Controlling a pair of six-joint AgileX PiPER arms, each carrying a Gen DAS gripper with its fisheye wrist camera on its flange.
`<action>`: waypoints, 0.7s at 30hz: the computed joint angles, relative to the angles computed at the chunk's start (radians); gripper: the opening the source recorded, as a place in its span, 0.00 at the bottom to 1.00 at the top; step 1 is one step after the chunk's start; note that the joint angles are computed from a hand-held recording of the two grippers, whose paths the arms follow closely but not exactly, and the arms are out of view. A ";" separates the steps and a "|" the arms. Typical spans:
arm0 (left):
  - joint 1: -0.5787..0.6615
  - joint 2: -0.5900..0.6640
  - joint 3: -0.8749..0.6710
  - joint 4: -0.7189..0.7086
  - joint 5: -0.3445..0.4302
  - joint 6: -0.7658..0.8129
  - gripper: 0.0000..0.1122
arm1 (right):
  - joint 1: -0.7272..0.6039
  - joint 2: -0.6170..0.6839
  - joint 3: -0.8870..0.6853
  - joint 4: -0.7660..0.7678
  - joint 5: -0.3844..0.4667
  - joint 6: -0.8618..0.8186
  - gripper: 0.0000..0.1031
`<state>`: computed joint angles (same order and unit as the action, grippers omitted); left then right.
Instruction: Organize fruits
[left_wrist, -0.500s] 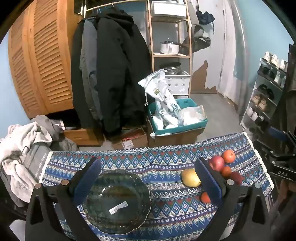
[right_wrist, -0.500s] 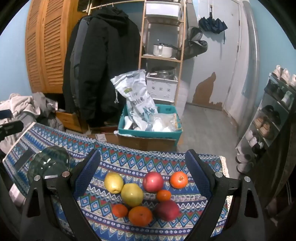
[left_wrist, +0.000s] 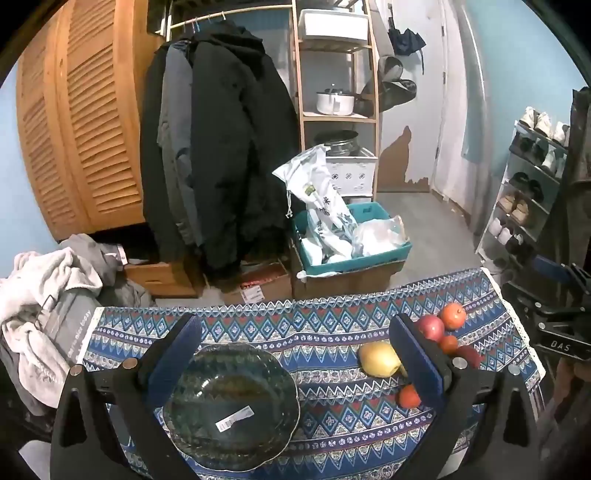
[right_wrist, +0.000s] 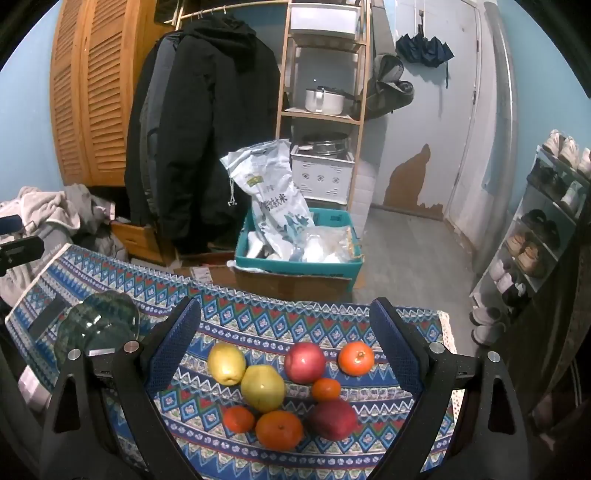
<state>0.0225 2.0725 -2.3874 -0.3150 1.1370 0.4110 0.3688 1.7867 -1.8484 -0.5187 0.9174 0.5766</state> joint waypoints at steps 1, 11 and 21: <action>-0.006 -0.003 0.006 0.004 -0.005 0.001 0.91 | 0.000 0.000 -0.002 0.000 0.003 -0.001 0.88; -0.010 -0.009 0.012 -0.001 -0.004 0.007 0.91 | -0.013 -0.011 -0.002 0.005 0.017 -0.012 0.88; -0.013 -0.022 0.036 -0.008 -0.015 0.015 0.91 | -0.009 -0.026 0.035 -0.004 0.002 0.012 0.88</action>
<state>0.0098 2.0507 -2.3516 -0.3233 1.1218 0.4262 0.3596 1.7611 -1.8136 -0.5232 0.9192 0.5886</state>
